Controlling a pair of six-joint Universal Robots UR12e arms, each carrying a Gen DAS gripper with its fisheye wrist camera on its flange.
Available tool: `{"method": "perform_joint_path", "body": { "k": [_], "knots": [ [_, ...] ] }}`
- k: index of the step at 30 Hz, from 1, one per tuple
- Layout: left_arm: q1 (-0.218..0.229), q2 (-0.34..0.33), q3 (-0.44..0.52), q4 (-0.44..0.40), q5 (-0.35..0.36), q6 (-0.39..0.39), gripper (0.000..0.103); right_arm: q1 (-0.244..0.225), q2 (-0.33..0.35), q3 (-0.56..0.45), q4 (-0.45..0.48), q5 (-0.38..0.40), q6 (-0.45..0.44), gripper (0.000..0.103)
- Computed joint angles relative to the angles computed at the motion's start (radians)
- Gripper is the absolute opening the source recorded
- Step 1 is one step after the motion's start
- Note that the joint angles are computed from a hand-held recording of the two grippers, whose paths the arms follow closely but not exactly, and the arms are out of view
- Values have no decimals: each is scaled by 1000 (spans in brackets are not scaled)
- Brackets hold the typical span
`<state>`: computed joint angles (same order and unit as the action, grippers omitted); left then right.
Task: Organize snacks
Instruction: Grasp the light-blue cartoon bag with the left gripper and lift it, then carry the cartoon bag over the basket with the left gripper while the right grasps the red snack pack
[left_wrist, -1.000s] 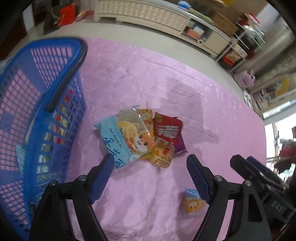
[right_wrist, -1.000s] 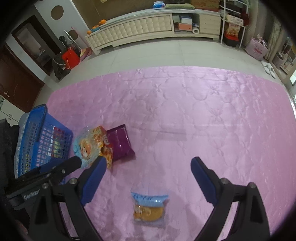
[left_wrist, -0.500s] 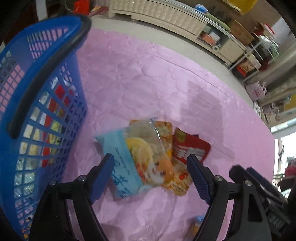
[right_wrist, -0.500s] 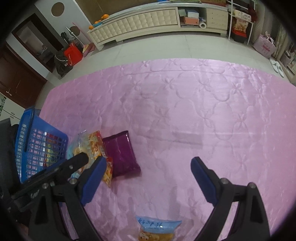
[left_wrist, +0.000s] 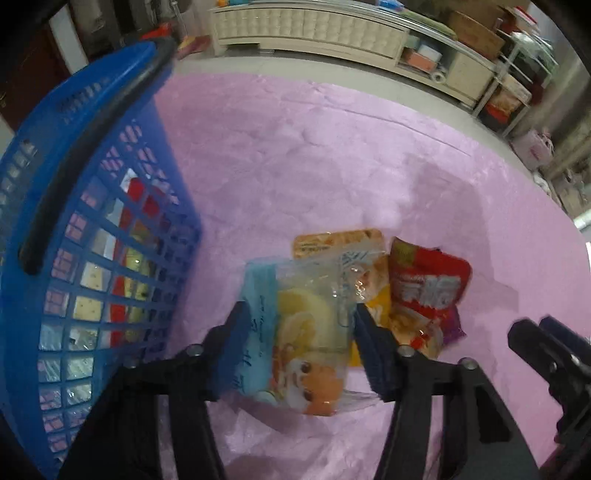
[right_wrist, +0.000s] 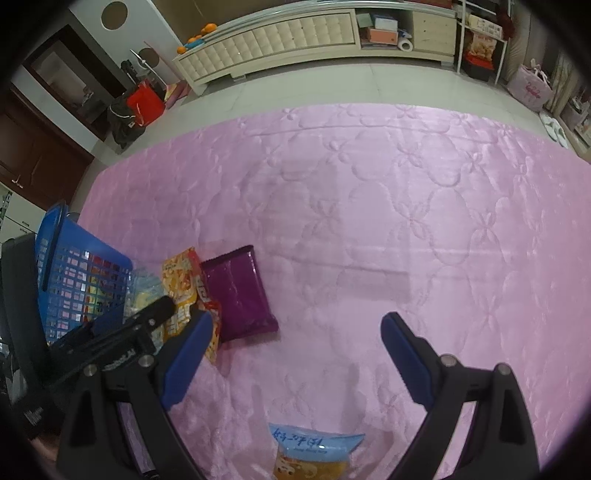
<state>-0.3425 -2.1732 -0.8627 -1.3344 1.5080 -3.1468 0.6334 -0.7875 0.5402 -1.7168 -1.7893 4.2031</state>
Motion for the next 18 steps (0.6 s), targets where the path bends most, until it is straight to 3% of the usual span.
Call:
{"method": "perform_joint_path", "body": {
  "k": [4, 10, 18],
  "knots": [
    [-7, 24, -25, -3, -7, 70, 44, 4, -2, 3, -4, 6, 17, 95],
    [-3, 78, -67, 34, -108, 127, 35, 16, -4, -17, 19, -5, 38, 95],
    [15, 119, -52, 63, -198, 171, 35, 28, 22, -106, 36, -48, 39, 94]
  ]
}}
